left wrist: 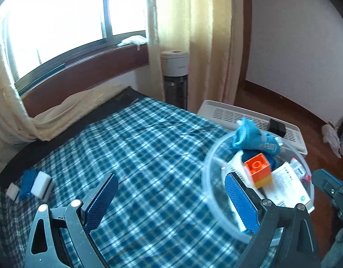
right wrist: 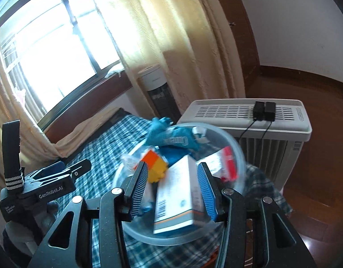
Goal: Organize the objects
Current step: 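Move both grippers back over the bed toward the remaining blocks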
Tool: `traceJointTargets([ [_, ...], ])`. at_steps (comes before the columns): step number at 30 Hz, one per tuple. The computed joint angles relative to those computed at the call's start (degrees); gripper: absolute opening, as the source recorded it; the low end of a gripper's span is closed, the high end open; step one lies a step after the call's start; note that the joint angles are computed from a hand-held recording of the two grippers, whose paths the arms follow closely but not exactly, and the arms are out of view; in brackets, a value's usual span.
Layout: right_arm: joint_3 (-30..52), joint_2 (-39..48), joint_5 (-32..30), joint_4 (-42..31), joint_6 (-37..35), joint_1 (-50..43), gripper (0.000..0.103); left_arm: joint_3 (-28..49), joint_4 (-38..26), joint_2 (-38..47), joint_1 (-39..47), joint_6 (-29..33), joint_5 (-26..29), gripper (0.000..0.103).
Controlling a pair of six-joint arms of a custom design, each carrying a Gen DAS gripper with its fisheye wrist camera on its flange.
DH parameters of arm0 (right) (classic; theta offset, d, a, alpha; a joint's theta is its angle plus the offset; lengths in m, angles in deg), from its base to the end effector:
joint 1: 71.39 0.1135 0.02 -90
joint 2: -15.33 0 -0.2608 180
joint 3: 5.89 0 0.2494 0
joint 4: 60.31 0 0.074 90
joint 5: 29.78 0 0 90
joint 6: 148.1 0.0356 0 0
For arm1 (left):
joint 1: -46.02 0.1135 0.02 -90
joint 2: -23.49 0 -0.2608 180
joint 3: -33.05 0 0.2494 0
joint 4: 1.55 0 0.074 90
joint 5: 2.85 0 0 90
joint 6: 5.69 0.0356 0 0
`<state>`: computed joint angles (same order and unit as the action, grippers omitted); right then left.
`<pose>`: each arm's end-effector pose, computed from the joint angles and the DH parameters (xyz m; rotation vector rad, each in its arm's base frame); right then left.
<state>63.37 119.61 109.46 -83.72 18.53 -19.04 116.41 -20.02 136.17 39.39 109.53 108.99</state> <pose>0.2287 0.2523 0.1403 0.7229 2.0389 0.1239 0.4057 -0.0605 0.1527 0.8103 2.2042 -0.2999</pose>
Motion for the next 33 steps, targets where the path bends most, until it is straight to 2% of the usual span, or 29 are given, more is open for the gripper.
traceJointTargets([
  [9,9.6,6.8,-2.5,0.9,-5.7,0.6,0.048,2.0,-1.2,1.5,5.8,1.1,1.2,0.099],
  [11,11.5,8.1,-3.0,1.1,-7.0,0.7,0.052,2.9,-1.7,2.1,7.2,1.0,1.6,0.100],
  [24,26.9,18.2,-6.0,-1.6,-12.2,2.1,0.053,7.6,-3.9,6.2,15.3,3.4,2.9,0.101],
  [33,37.4,24.8,-8.5,-4.3,-15.4,2.6,0.054,15.3,-8.5,12.3,20.5,2.9,2.7,0.101],
])
